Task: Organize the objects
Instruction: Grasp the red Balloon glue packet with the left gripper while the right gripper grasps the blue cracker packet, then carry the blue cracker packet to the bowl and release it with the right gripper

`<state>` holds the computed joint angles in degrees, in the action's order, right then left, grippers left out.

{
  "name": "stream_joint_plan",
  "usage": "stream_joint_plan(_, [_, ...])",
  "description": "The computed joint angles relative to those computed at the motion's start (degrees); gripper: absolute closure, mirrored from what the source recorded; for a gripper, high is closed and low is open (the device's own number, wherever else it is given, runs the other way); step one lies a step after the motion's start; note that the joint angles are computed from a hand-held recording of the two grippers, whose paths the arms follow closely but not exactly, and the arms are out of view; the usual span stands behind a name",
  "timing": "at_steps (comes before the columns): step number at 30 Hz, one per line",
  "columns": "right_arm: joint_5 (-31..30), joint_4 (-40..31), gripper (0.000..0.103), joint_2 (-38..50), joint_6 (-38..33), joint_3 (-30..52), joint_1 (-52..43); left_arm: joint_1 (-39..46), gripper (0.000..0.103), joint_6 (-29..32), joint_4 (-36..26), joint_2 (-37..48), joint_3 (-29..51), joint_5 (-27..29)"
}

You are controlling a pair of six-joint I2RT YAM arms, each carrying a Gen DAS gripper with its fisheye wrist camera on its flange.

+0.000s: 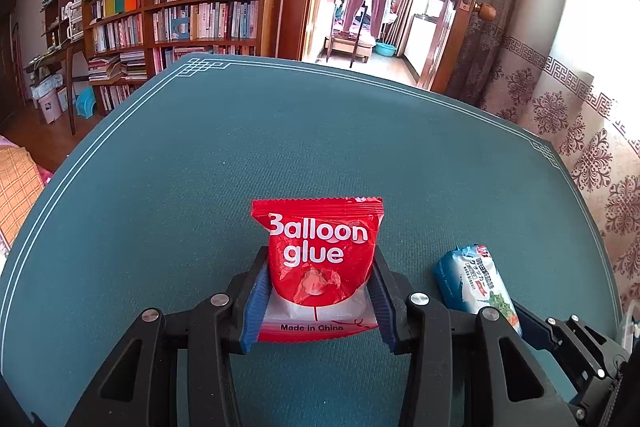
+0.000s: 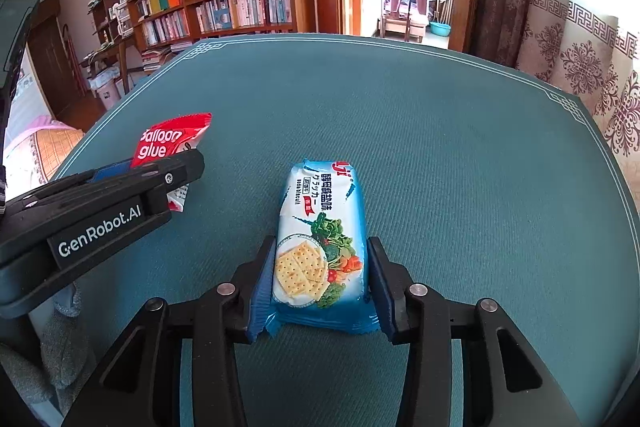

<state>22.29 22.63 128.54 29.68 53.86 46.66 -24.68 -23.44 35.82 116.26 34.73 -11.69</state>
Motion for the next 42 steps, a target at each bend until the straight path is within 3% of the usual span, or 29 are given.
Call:
stream_joint_plan(17, [4.5,11.5,0.059,-14.05,10.14,-24.3,3.06,-5.73,0.055,1.35,0.4,-1.45,-1.33,-1.32])
stream_joint_plan(26, [4.51,15.66,0.06,-17.3,14.35,-32.54,4.48,-7.35,0.055,1.6,0.28,-1.54,-1.42,-1.78])
stream_joint_plan(34, [5.99,15.44,0.059,-14.39,16.7,-33.16,7.36,-8.22,0.055,1.34,0.36,-1.19,-1.34,-2.32])
stream_joint_plan(42, [9.73,7.31,0.055,-10.83,14.92,-26.7,8.46,-9.43,0.055,1.69,0.6,-1.09,-1.39,-2.75])
